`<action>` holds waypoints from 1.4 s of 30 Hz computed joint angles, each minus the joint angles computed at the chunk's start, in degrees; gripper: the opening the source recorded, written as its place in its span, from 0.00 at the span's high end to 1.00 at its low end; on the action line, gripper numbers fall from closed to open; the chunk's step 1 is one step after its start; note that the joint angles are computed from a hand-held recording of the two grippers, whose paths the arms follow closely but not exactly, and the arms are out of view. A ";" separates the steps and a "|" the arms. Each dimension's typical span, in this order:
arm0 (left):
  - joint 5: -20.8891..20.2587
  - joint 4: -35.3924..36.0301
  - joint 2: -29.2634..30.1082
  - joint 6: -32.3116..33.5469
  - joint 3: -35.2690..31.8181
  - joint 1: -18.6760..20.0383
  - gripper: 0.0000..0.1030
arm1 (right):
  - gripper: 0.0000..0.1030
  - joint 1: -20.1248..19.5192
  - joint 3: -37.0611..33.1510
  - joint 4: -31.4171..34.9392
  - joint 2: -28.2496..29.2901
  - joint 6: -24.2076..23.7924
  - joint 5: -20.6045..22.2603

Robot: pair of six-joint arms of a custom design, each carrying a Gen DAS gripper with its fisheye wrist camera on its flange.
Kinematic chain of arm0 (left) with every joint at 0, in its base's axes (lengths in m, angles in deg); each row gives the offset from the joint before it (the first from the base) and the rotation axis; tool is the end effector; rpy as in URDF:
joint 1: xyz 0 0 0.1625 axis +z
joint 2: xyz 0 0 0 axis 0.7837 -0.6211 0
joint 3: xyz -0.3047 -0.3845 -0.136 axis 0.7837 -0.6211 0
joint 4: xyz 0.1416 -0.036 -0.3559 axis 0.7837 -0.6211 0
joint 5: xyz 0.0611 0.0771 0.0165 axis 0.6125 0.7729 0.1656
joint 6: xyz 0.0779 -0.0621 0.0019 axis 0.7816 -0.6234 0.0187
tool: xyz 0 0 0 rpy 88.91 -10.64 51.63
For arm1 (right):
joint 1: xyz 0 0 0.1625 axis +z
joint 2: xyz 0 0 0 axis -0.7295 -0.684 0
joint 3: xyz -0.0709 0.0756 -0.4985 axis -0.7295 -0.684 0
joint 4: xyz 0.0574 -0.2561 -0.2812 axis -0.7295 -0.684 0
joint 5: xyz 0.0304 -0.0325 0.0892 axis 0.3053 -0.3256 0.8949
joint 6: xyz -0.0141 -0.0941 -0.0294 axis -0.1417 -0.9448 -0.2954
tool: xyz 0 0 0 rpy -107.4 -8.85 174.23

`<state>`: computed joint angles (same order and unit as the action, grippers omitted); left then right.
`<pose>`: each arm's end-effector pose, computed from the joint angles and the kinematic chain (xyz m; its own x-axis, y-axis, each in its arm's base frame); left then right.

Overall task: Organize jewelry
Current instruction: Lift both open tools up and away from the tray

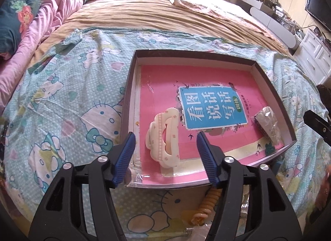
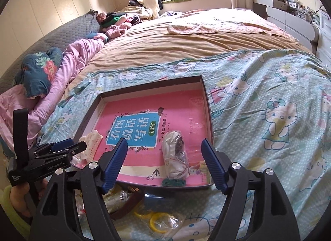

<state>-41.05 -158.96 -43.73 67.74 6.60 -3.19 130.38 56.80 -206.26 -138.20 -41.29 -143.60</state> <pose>-0.3246 -0.6779 0.0285 -0.7584 0.0882 -0.6458 0.4137 0.8308 -0.3724 0.0398 -0.6472 0.3373 -0.8669 -0.1355 0.4797 -0.4083 0.7451 -0.5274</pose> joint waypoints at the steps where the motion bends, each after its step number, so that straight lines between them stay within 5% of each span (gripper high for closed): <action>1: 0.17 -0.41 -0.28 -0.04 0.36 -0.23 0.39 | 0.30 0.10 0.40 -0.51 -0.40 -0.05 0.16; 10: 2.01 -6.33 -3.57 -0.22 5.19 -3.03 0.13 | 0.29 0.68 3.40 -2.52 -3.20 -0.55 1.12; 34: 2.65 -16.29 -8.45 -2.74 17.63 -7.77 0.12 | 0.29 0.69 11.35 -5.45 -7.08 -3.40 -0.40; 36: 2.63 -16.41 -8.51 -2.92 18.41 -7.87 0.12 | 0.08 0.54 12.19 -6.76 -7.19 -3.58 -0.33; 42: 2.02 -17.22 -8.40 -3.36 20.34 -8.08 0.12 | 0.08 0.61 13.21 -7.15 -7.22 -4.37 -1.10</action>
